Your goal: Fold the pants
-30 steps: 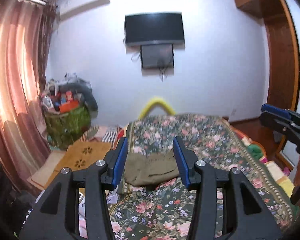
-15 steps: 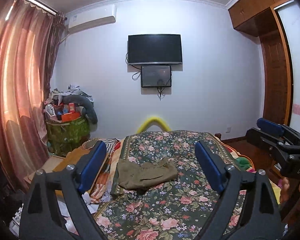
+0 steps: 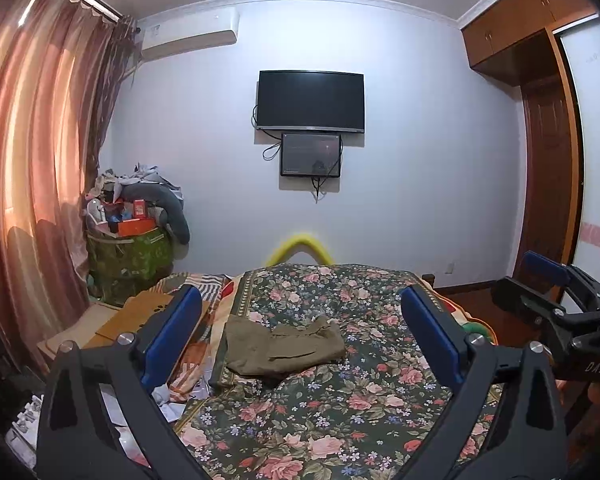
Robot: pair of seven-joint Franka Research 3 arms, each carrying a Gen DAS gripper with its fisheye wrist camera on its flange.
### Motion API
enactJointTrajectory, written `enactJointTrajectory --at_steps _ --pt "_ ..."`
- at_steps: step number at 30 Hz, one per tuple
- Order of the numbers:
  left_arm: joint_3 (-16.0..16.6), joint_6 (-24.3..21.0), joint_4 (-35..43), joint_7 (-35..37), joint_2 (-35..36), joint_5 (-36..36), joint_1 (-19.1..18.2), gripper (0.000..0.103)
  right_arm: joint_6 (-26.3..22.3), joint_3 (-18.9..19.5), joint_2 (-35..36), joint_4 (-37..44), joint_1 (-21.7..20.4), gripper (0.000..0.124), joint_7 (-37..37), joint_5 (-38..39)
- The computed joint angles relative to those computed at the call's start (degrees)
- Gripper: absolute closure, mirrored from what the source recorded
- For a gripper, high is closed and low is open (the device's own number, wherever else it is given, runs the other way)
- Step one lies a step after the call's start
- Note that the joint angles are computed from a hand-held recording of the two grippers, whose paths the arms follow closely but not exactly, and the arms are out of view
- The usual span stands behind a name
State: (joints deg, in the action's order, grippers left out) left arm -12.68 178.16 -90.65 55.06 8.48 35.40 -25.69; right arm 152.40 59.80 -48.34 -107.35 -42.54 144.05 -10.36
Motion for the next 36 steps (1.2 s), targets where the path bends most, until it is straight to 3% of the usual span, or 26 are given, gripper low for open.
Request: enactJointTrajectory --at_steps 36 --pt "-0.24 -0.83 0.28 1.40 0.97 -1.78 -0.10 0.000 -2.95 -0.39 1.37 0.32 2.10 0.021 1.60 -1.14"
